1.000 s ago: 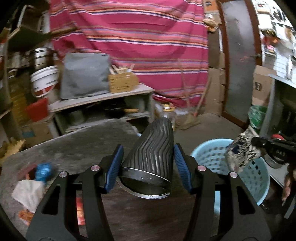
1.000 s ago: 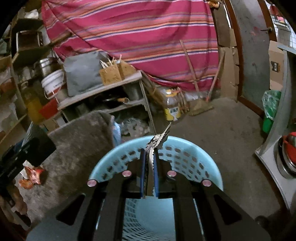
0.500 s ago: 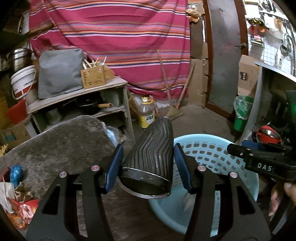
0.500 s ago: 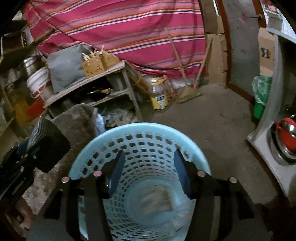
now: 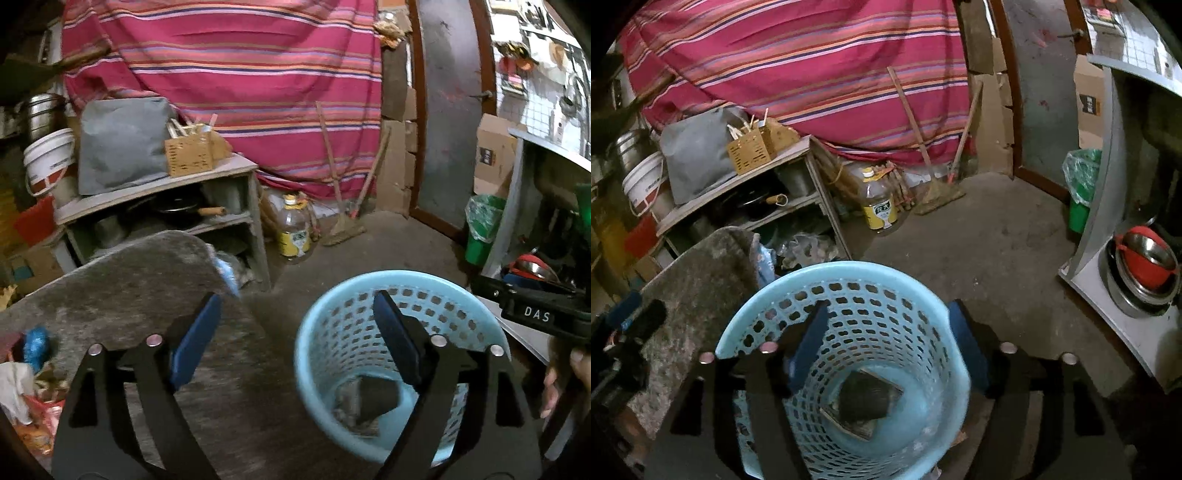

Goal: Collect trash
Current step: 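Lower the black cup into the blue basket and open the left tool, then grasp the white tissue with the left tool while the right tool grasps the red wrapper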

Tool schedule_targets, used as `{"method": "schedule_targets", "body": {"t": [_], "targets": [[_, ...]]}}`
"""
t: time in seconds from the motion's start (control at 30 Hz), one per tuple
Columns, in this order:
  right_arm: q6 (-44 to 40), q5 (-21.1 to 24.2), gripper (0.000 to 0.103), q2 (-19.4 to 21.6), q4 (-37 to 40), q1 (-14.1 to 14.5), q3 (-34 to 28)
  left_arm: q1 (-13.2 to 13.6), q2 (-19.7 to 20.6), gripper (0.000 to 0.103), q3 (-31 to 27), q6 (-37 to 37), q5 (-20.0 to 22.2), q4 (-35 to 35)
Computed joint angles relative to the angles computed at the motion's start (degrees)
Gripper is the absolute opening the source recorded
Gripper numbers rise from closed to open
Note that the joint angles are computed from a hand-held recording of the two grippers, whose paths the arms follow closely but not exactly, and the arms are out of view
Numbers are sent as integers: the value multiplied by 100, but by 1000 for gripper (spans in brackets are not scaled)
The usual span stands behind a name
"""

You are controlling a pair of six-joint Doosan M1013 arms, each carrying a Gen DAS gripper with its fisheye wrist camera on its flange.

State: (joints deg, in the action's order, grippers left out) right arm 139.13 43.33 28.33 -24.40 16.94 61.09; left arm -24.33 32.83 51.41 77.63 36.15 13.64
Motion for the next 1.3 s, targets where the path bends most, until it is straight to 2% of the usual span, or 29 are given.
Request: {"method": "schedule_targets", "body": {"t": [0.17, 0.27, 0.47, 0.67, 0.7, 0.73, 0.83, 1.0, 1.13, 1.3], "targets": [[-264, 119, 74, 130, -38, 141, -246, 170, -328, 91, 458, -582, -132, 553], [-364, 170, 85, 224, -96, 262, -422, 297, -512, 92, 712, -933, -94, 920], [-768, 236, 86, 431, -19, 512, -801, 598, -863, 96, 1223, -1574, -6, 1647], [-1105, 515, 86, 706, 54, 738, -1262, 925, -1099, 96, 1611, -2227, 134, 2622], [-1114, 512, 87, 737, 75, 769, -1323, 976, -1115, 96, 1635, -2335, 168, 2724], [-1107, 498, 93, 755, 89, 791, -1355, 1041, -1135, 96, 1672, -2484, 216, 2832], [-971, 502, 97, 858, -13, 883, -1544, 1230, -1148, 96, 1677, -2632, 351, 2745], [-1007, 1093, 99, 1310, -322, 1107, -2351, 1458, -1142, 96, 1726, -2522, 386, 2619], [-1337, 1392, 99, 1666, -147, 1219, -2959, 1567, -1080, 96, 1744, -2429, 470, 2624], [-1520, 1545, 99, 1943, -4, 1305, -3432, 1708, -974, 85, 1650, -1948, 521, 2047]]}}
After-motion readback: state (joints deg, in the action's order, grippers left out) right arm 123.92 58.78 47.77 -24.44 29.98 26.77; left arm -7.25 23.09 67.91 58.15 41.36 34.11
